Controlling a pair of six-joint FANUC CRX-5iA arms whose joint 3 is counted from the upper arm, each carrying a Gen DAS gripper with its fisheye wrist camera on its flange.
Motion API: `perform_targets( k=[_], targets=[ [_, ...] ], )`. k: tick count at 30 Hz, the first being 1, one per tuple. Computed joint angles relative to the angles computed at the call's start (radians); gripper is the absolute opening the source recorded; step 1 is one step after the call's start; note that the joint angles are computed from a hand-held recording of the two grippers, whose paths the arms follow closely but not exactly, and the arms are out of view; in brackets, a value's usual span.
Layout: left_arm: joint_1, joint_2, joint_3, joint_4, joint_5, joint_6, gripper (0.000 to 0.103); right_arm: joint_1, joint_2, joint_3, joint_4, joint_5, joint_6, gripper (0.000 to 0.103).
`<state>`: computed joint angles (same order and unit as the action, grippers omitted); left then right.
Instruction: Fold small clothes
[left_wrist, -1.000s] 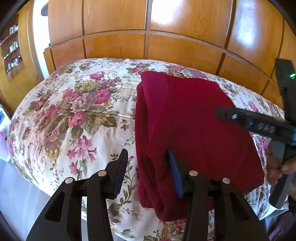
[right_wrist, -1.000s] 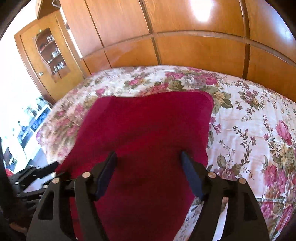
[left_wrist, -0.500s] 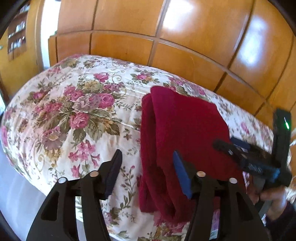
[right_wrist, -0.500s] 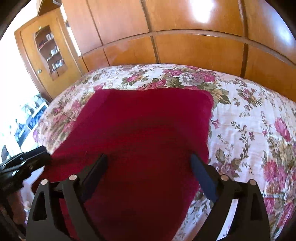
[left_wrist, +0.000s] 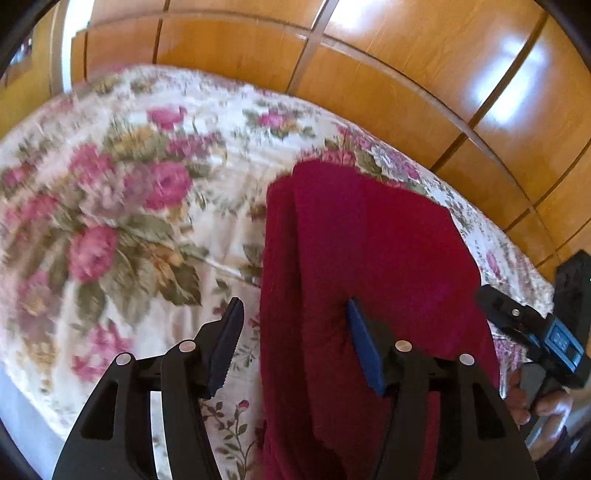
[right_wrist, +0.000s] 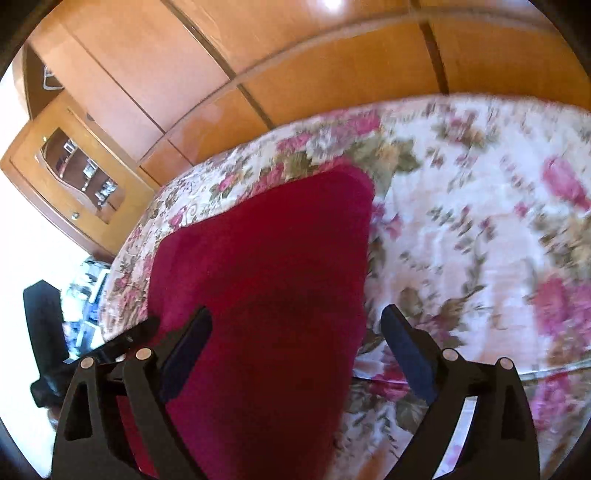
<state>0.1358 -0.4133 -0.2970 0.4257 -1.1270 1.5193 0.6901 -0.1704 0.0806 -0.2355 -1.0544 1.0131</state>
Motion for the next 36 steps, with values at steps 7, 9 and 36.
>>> perform_targets(
  k=[7,9,36],
  targets=[
    [0.123,-0.031,-0.175,0.294,-0.009,-0.186,0.058,-0.072,0.013,-0.01,-0.231,0.004,0.158,0.092],
    [0.134,-0.029,-0.203,0.35,-0.011,-0.223,0.058,-0.076,0.016,-0.007,-0.245,-0.001,0.189,0.091],
    [0.099,-0.057,-0.285,0.519,-0.062,-0.412,0.043,-0.08,0.025,0.017,-0.278,-0.026,0.278,0.051]
  ],
)
